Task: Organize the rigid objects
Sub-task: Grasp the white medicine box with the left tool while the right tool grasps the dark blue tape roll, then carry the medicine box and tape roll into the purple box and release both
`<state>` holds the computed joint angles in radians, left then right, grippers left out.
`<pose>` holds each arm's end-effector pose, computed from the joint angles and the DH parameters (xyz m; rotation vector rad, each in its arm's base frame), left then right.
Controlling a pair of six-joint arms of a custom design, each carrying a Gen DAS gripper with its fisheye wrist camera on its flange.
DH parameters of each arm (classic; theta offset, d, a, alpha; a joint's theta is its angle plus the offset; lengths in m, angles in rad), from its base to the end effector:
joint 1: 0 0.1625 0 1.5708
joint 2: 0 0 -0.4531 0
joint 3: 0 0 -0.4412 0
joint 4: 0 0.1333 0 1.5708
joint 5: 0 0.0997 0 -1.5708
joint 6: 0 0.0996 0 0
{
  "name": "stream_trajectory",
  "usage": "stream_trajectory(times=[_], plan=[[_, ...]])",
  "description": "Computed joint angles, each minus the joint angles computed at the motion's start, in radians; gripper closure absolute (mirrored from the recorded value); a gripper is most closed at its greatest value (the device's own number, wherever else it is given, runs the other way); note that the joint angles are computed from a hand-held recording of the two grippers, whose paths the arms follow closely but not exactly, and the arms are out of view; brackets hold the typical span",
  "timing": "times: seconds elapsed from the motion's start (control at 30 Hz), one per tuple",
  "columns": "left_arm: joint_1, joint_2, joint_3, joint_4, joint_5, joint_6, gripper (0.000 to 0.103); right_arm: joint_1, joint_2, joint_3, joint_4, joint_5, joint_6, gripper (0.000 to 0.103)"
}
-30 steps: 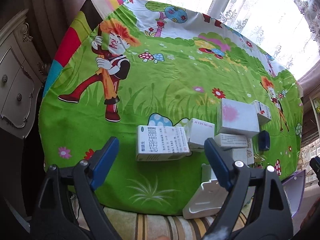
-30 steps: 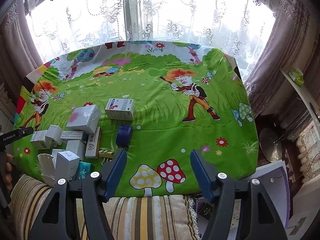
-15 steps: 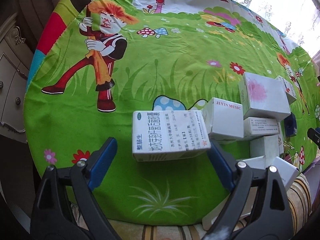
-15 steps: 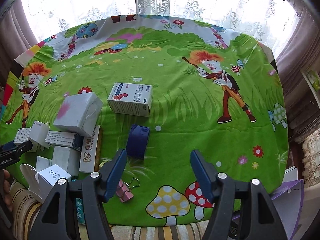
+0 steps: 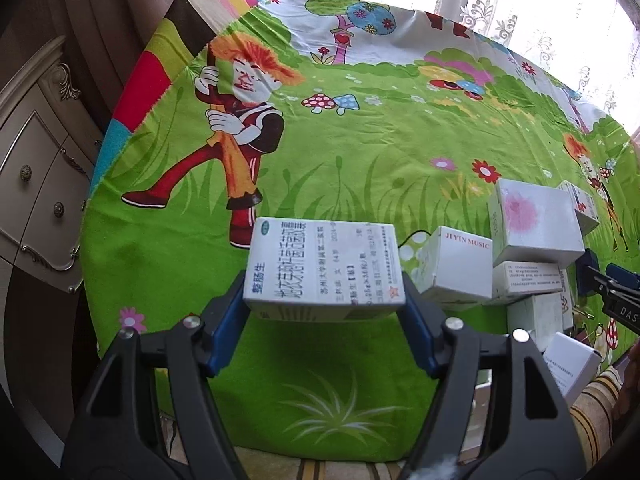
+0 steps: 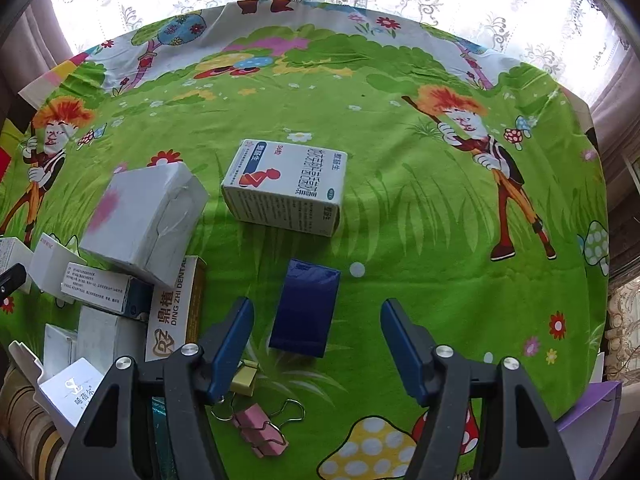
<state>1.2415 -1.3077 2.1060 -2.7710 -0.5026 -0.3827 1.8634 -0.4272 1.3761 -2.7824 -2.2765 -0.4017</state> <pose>0.0353 -0.5788 0.2789 -0.3128 2.1184 -0.8442 0.2923 -0.7322 -0.0557 0.7100 -2.3072 0.2697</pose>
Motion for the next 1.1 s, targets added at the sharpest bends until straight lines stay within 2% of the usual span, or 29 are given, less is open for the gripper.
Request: stream_trajectory(times=[0.17, 0.2, 0.23, 0.3, 0.4, 0.7, 0.97, 1.1], plan=[[-0.024, 0.018, 0.017, -0.147, 0.006, 0.094, 0.030, -0.001, 0.017, -0.012, -0.017, -0.017, -0.022, 0.037], [-0.029, 0.022, 0.019, -0.175, 0.003, 0.114, 0.030, -0.001, 0.020, -0.013, -0.019, -0.020, -0.026, 0.040], [-0.034, 0.026, 0.021, -0.197, -0.001, 0.132, 0.030, -0.001, 0.022, -0.014, -0.022, -0.024, -0.031, 0.051], [-0.043, 0.035, 0.024, -0.245, -0.006, 0.170, 0.030, -0.001, 0.023, -0.012, -0.022, -0.024, -0.034, 0.066], [-0.054, 0.042, 0.027, -0.274, -0.017, 0.195, 0.030, -0.004, 0.020, -0.006, -0.022, -0.019, -0.035, 0.074], [-0.098, 0.044, 0.043, -0.285, -0.064, 0.208, 0.030, 0.005, -0.012, 0.044, -0.097, -0.006, -0.065, 0.075], [-0.150, 0.038, 0.057, -0.243, -0.123, 0.183, 0.030, 0.004, -0.098, 0.140, -0.146, 0.033, -0.051, 0.075], [-0.176, 0.039, 0.064, -0.213, -0.165, 0.166, 0.030, 0.005, -0.140, 0.193, -0.197, 0.022, -0.061, 0.075]])
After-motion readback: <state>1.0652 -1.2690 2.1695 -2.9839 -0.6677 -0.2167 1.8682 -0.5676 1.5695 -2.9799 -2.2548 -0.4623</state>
